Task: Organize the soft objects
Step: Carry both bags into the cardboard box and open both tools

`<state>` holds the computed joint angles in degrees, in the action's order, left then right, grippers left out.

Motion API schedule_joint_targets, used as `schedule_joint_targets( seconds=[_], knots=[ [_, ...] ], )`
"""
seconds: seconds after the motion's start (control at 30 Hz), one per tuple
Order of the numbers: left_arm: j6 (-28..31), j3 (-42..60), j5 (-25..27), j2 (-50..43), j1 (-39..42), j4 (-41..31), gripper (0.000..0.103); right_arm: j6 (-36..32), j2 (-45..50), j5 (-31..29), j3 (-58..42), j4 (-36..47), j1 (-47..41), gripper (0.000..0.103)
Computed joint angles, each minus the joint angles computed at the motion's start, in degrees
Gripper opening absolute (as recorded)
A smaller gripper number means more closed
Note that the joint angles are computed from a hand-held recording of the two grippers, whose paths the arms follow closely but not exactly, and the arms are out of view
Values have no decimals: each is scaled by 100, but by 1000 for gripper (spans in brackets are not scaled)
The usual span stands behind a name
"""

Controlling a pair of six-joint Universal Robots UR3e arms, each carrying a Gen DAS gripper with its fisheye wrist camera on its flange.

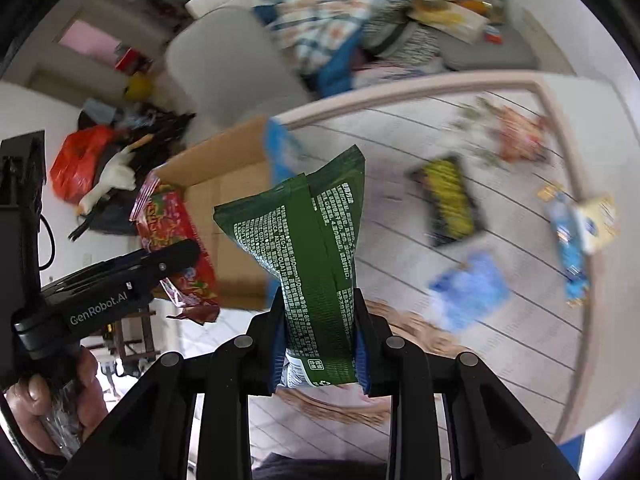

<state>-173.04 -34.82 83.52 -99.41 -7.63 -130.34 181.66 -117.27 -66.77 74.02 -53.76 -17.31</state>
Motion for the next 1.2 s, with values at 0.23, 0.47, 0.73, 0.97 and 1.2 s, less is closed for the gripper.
schedule_joint_targets(
  seconds=[0.23, 0.47, 0.73, 0.97, 1.2],
  knots=[
    [991, -520, 196, -653, 1041, 676, 44, 2944, 2808, -527, -607, -2929, 2849, 30],
    [1619, -374, 132, -1824, 1229, 962, 45, 3544, 4748, -680, -1197, -3870, 3335, 30],
    [1846, -75, -38, -2761, 1170, 860, 45, 3738, 5629, -855, -1208, -4466, 3397, 30],
    [1801, 233, 45, -3043, 1049, 780, 45, 3731, 5955, -809, -1174, -4905, 3352, 30],
    [1762, 270, 58, -2757, 1249, 746, 71, 3783, 5865, -1002, -1214, -4805, 3360, 58]
  ],
)
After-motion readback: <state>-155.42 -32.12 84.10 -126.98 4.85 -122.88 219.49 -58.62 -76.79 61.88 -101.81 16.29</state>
